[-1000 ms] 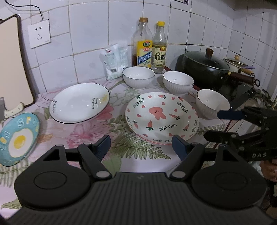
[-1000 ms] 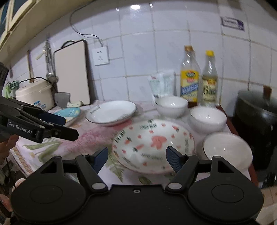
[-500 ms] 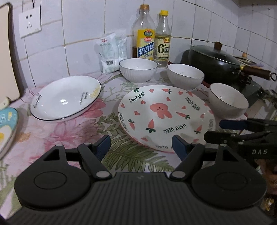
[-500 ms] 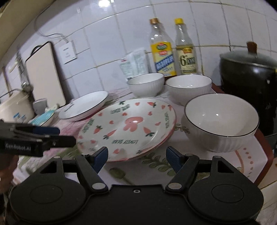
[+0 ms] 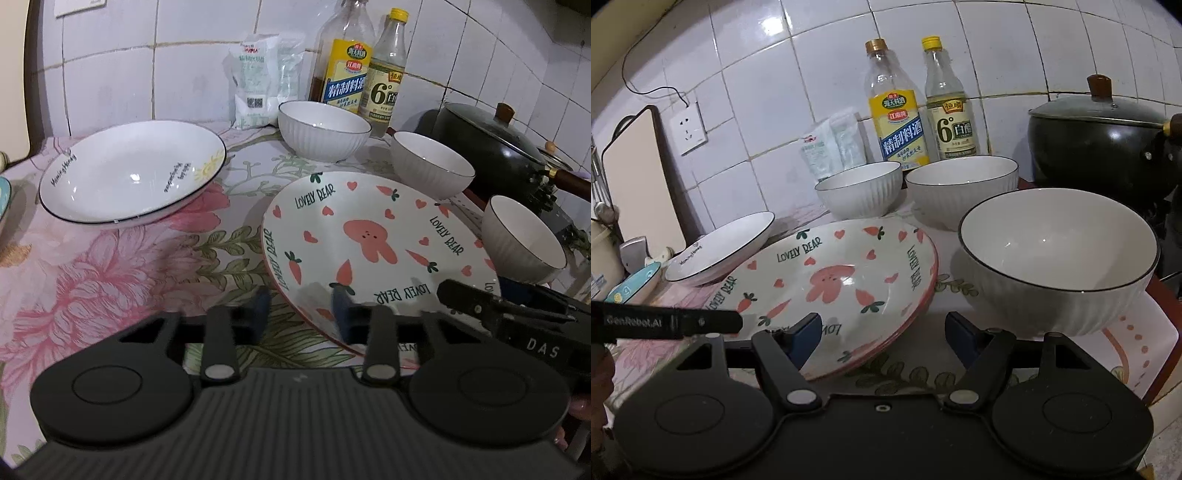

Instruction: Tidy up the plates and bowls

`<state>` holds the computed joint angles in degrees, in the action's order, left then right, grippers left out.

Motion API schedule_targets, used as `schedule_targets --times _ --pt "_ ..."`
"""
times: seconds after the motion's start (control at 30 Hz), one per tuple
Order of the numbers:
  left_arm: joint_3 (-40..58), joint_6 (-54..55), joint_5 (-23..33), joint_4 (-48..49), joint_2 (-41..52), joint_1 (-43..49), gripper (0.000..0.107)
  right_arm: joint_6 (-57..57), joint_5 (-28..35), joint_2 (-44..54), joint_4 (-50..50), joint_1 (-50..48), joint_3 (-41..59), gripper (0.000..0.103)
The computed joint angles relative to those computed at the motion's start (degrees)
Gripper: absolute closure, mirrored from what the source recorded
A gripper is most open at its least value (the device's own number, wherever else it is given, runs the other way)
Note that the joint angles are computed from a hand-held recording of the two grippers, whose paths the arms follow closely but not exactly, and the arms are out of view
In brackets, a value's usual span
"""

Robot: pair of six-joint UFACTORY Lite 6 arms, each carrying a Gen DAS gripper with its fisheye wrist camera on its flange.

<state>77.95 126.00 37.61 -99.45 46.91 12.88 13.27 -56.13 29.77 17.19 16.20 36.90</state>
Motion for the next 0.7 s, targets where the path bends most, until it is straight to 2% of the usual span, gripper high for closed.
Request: schedule_targets --times 0.07,0.13,0.2,0.27,0.33,0.37,0.53,0.7 --pt "1.11 -2.58 1.65 1.9 1.03 0.6 0.085 1.53 0.19 -0.1 -1.09 -0.64 0.07 0.026" --pt "1.51 -4.15 2.11 2.65 1.28 0.88 0.086 2.18 0.56 -0.11 -1.34 -0.87 0.23 0.031" --pt "1.3 -3.92 1.9 2.02 1.19 0.69 0.087 -0.08 1.05 0.13 1.24 0.02 0.61 0.042" --pt "1.16 -3.74 1.46 1.2 1.22 0.38 0.087 -5.15 2.47 0.13 5.61 1.52 1.44 0.049" --pt "0.89 -3.42 0.84 -0.16 1.14 -0.08 0.087 -4.38 4.09 -0.47 4.11 0.94 1.74 0.056" --pt "0.54 -2.95 0.5 -1.12 1.0 -0.36 0.087 -4.67 5.15 -0.66 3.82 0.76 2.22 0.063" --pt "-2.26 3.31 0.01 -8.55 0.22 -1.4 0.085 -2.48 5.15 0.11 -0.07 -1.02 3.07 0.062" --pt "-7.87 16.92 1.14 -19.64 -1.97 -2.37 0.085 -3.26 5.37 -0.31 2.42 -0.17 2.87 0.071"
